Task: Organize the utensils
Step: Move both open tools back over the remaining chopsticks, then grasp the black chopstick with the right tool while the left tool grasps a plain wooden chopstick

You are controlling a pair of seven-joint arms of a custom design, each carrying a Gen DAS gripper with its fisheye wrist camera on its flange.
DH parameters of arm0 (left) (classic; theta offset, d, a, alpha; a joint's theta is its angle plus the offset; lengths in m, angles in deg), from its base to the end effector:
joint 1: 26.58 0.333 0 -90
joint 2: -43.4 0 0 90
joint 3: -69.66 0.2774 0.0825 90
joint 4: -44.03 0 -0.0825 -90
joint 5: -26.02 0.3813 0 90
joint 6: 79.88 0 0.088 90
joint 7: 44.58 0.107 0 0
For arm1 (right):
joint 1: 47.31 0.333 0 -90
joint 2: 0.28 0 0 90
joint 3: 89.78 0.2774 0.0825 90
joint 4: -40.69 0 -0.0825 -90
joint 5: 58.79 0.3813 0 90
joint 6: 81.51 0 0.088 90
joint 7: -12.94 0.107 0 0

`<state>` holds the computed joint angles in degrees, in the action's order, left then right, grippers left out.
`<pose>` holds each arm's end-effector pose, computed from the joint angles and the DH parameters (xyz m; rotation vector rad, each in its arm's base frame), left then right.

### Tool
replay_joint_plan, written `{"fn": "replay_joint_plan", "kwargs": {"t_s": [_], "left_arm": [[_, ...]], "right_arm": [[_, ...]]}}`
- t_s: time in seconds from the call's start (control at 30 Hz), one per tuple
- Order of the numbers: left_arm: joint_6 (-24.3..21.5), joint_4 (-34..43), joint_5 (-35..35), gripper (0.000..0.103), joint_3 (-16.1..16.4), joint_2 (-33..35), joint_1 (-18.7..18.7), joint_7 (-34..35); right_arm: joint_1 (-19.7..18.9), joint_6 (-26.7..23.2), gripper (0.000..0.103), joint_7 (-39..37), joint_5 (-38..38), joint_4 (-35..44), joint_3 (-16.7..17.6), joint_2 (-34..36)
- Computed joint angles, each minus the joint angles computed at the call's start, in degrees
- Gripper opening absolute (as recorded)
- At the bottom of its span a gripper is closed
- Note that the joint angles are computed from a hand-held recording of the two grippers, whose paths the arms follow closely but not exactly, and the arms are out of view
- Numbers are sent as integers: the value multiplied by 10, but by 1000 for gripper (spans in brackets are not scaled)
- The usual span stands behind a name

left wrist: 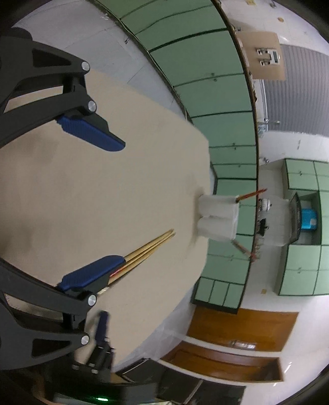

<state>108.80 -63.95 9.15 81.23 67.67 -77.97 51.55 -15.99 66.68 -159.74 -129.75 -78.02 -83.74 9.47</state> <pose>0.5180 -0.4123 0.3749 -1.1959 2.1335 -1.1913 0.4586 0.3707 0.3400 -1.6801 1.7902 -0.7952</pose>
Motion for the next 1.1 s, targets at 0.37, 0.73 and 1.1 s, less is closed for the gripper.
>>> {"fn": "replay_joint_plan", "kwargs": {"t_s": [0.37, 0.73, 1.1], "left_arm": [[-61, 79, 91, 82, -82, 68, 54, -5], [-112, 145, 184, 81, -65, 120, 41, -73], [-116, 156, 244, 78, -83, 120, 68, -138]], "right_arm": [[-26, 17, 44, 46, -20, -61, 7, -46], [-48, 27, 45, 58, -27, -82, 13, -64], [-40, 17, 43, 42, -29, -56, 9, -40]]}}
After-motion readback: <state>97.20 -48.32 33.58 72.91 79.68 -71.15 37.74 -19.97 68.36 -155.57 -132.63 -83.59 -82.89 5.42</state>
